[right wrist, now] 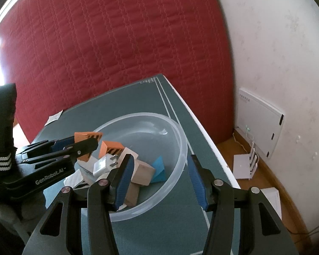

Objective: Organize rigid objects
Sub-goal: 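Open the right gripper to drop the beige cube while the left lowers the orange block into the basin, then open the left gripper and withdraw both grippers from the basin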

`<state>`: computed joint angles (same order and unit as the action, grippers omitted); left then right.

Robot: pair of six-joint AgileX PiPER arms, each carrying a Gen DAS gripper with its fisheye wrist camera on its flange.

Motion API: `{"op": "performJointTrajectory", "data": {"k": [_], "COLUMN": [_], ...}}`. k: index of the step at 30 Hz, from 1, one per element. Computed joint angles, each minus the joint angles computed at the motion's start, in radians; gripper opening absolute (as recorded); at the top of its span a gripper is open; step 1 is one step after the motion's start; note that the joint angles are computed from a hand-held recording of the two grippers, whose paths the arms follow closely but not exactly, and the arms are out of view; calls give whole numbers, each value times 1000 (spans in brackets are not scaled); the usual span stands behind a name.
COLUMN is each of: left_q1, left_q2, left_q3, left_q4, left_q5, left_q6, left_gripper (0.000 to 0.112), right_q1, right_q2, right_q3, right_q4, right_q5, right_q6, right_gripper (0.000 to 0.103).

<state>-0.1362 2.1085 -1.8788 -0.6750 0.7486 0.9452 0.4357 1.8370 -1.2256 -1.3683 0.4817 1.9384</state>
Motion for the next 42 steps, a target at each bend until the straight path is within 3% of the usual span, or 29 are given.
{"op": "performJointTrajectory", "data": {"k": [14, 16, 20, 22, 24, 28, 32, 42], "left_q1": [-29, -26, -13, -6, -2, 9, 6, -42], "left_q2": [31, 31, 14, -3, -19, -77, -133, -272], "left_q3": [-47, -54, -46, -25, -1, 85, 173, 387], "left_q4": [46, 60, 53, 59, 72, 108, 177, 435], "left_q5": [-12, -7, -14, -36, -67, -134, -212, -384], "left_q6": [-56, -79, -99, -119, -141, -180, -245, -452], "left_gripper": [38, 56, 76, 96, 102, 102, 102, 102], "right_q1": [20, 24, 23, 20, 21, 34, 57, 144], "right_q2": [-1, 0, 0, -3, -6, -15, -30, -60], "right_q3": [1, -2, -4, -3, 0, 14, 27, 38], "right_q4": [15, 27, 31, 41, 58, 74, 88, 102], "right_q5": [17, 21, 20, 13, 7, 28, 53, 147], "right_q6": [-2, -11, -15, -23, -22, -4, 4, -35], "right_gripper": [56, 57, 63, 66, 73, 90, 98, 100]}}
